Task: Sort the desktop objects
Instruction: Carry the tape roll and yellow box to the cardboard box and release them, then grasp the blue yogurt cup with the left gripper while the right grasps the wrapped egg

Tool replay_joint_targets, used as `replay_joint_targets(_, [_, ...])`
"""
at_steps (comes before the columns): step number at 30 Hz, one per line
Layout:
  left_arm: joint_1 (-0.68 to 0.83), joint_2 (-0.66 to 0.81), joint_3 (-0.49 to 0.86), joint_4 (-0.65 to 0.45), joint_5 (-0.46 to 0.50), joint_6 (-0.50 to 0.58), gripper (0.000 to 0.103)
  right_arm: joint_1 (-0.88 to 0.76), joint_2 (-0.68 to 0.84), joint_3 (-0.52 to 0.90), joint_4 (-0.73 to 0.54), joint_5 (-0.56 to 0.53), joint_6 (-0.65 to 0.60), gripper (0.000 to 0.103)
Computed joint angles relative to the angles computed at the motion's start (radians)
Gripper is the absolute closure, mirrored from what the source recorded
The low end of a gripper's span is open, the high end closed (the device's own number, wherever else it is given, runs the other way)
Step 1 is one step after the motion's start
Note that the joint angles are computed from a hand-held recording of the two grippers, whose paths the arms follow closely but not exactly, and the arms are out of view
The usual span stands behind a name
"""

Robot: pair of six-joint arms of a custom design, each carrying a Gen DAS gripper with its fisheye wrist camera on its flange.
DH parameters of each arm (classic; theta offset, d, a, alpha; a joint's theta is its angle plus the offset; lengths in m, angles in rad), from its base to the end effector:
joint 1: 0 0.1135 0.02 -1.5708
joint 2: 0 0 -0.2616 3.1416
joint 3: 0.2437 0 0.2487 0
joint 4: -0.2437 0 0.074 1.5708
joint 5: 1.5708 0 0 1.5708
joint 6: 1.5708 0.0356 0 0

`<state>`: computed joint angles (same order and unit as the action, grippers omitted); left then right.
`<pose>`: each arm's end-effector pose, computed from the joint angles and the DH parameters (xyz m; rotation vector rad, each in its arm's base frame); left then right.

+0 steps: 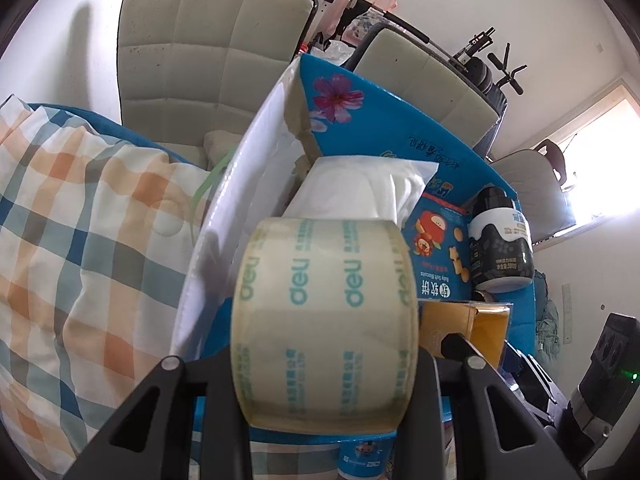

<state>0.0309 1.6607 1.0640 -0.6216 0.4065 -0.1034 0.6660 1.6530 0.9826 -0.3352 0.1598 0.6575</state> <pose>0.3140 -0.0044 0.1879 -0.0837 2.7487 -0.5838 0.2601 0.1972 0.1791 0.0491 2.5847 0.2979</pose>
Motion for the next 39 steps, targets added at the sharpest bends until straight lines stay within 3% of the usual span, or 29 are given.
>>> replay_joint_targets(1, [0.003, -0.001, 0.001, -0.006, 0.007, 0.002, 0.069, 0.007, 0.001, 0.0, 0.0, 0.009, -0.009, 0.031])
replay_joint_targets(3, [0.015, -0.001, 0.011, -0.03, 0.054, 0.015, 0.044, 0.009, -0.002, 0.001, -0.005, 0.003, -0.019, 0.03])
replay_joint_targets(5, [0.025, -0.013, 0.019, -0.059, 0.105, 0.023, 0.035, -0.002, -0.002, 0.005, -0.018, -0.029, -0.024, 0.029])
replay_joint_targets(11, [0.047, -0.151, 0.005, -0.177, 0.075, 0.062, 0.031, -0.021, -0.152, -0.054, -0.061, -0.04, -0.027, 0.022])
replay_joint_targets(14, [0.09, -0.313, -0.08, -0.226, 0.05, 0.097, 0.013, -0.013, -0.321, -0.124, -0.105, -0.035, -0.02, 0.018])
replay_joint_targets(19, [0.19, -0.57, -0.283, -0.346, 0.03, 0.189, 0.011, 0.109, -0.587, -0.254, -0.261, 0.009, 0.04, 0.016])
replay_joint_targets(22, [0.204, -0.644, -0.393, -0.396, -0.005, 0.204, 0.011, 0.278, -0.663, -0.328, -0.377, 0.095, 0.159, 0.016])
replay_joint_targets(24, [0.214, -0.688, -0.443, -0.414, -0.014, 0.198, 0.011, 0.332, -0.694, -0.393, -0.388, 0.086, 0.248, 0.016])
replay_joint_targets(27, [0.155, -0.756, -0.472, -0.411, -0.052, 0.122, 0.011, 0.288, -0.729, -0.471, -0.329, 0.035, 0.305, 0.016])
replay_joint_targets(31, [-0.025, -0.765, -0.473, -0.343, -0.123, -0.024, 0.011, 0.186, -0.703, -0.501, -0.205, -0.012, 0.282, 0.016])
replay_joint_targets(35, [-0.113, -0.712, -0.455, -0.285, -0.152, -0.109, 0.011, 0.115, -0.492, -0.461, -0.026, -0.079, 0.227, 0.017])
replay_joint_targets(38, [-0.161, -0.695, -0.457, -0.254, -0.176, -0.15, 0.011, 0.103, -0.292, -0.392, 0.03, -0.097, 0.189, 0.023])
replay_joint_targets(39, [-0.176, -0.686, -0.459, -0.243, -0.185, -0.161, 0.011, 0.101, -0.233, -0.367, 0.034, -0.098, 0.176, 0.032])
